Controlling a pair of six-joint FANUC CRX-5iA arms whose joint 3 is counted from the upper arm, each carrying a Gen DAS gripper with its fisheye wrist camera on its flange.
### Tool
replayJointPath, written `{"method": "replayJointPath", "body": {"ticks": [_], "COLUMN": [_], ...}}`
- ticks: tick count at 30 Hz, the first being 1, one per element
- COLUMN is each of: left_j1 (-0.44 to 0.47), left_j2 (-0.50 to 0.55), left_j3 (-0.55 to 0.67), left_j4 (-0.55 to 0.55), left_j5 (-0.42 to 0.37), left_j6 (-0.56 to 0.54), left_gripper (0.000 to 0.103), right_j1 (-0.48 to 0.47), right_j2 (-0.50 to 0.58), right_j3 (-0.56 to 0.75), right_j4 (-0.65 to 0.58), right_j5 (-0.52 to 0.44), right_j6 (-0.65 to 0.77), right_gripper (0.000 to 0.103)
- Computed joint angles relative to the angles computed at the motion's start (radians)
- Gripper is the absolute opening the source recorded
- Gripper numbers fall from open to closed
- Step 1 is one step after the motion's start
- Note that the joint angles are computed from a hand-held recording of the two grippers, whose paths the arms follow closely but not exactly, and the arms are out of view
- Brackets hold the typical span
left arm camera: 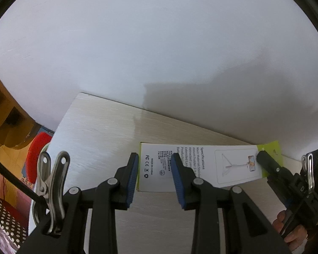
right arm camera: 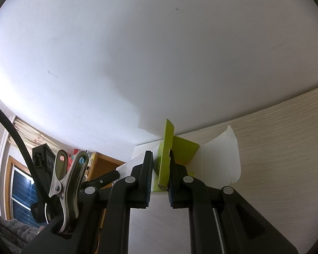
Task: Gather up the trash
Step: 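Lift and carry the white box with both grippers over the red bucket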
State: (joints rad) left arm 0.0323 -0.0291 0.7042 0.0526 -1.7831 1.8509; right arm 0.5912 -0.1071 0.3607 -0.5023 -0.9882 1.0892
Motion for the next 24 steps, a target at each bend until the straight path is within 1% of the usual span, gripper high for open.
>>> {"method": "replayJointPath", "body": {"ticks": [5, 11, 17, 24], "left_j1": [0.039, 0.117, 0.216, 0.377], "left_j2": [-0.004, -0.017, -0.032, -0.072], "left_j3": [0.026, 0.044, 0.045, 0.010], "left_j4": [-0.003, 0.001, 0.028, 0.089], "left_j5": [-0.027, -0.061, -0.091, -0.110], "left_j6": [0.006, 0.000, -0.010, -0.053], "left_gripper": [0.033, 0.033, 0.033, 0.033], "right_j1": [0.013, 0.034, 0.080, 0.108], "right_j2": [0.044, 0.110, 0.187, 0.279], "right_j3": [0.044, 0.115, 0.198, 0.305], "right_j4": [-0.020, -0.058, -0.065, -0.083], "right_j5": [-0.011, -0.042, -0.069, -0.124], "right_j6": [0.028, 0.067, 0.087, 0.104], "right_gripper": [0.014, 0.014, 0.014, 0.014]}}
